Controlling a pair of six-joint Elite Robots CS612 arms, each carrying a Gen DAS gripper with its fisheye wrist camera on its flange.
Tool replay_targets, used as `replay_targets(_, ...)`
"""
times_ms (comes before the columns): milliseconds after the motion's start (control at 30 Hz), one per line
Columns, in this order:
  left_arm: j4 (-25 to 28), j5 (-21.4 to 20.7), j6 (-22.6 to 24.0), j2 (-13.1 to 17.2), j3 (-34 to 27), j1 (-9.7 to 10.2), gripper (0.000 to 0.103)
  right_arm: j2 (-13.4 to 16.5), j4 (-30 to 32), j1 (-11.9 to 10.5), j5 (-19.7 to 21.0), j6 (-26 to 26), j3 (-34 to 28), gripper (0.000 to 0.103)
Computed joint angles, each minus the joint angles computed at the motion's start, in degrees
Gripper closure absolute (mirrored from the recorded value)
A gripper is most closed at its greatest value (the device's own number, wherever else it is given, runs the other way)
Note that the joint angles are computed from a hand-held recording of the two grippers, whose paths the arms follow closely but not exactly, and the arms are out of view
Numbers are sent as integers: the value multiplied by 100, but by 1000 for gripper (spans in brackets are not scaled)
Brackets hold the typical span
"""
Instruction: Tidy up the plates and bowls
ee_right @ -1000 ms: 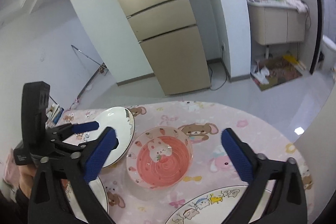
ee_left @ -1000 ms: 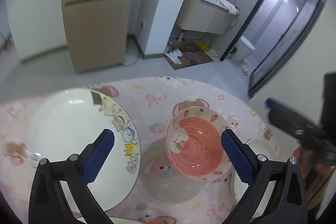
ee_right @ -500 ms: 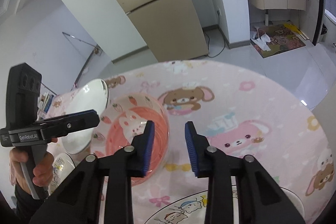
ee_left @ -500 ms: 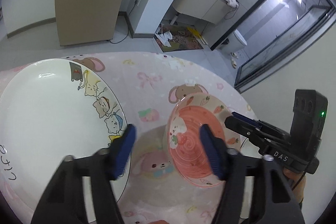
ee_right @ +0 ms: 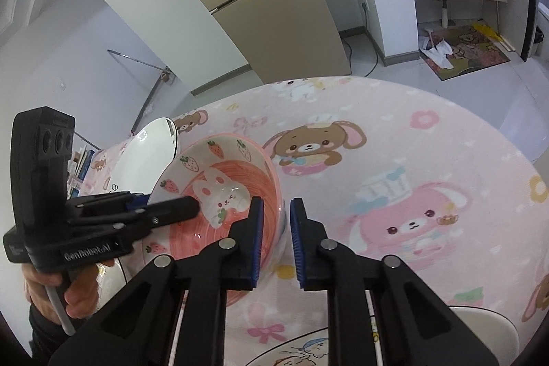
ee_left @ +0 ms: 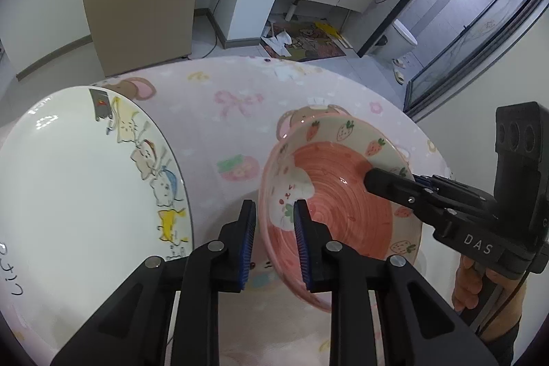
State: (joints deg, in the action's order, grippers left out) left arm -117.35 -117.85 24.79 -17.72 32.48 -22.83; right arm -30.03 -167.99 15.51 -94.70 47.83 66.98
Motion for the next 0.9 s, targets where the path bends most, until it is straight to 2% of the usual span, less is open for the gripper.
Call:
replay_targets(100,15,200,-90,23,-11,-29,80,47,299,7,8,-68,-137,88)
replay_targets(200,-239,87,-182,8,106,-6,80,111,519,18,49,-120,-256,88)
replay_targets(300,-503,38,-35,-89,336,-11,89,147,470,6,111,-23,-276,87)
replay_targets(367,-751,203,-23,-174,530,-44,90,172,523,0,132,-5,-320,87)
replay_targets(433,-1008,325,-3,-243,701,-68,90,175,453,-11,158,140,-308,87)
replay_targets(567,-1085,236,-58,-222,686,-49,91,174,389,-7,126,140,-284,90)
replay_targets(633,-1316,296,2,-282,832,-53,92,173,250,-7,144,115,-246,91)
replay_targets(833,-1578,-39,-118,-405,1002,24,93,123,-375,9,147,242,-68,91)
replay_targets(900,-1724,-114,-218,-484,1117,41,93,84,-442,45,-16,207,-66,91)
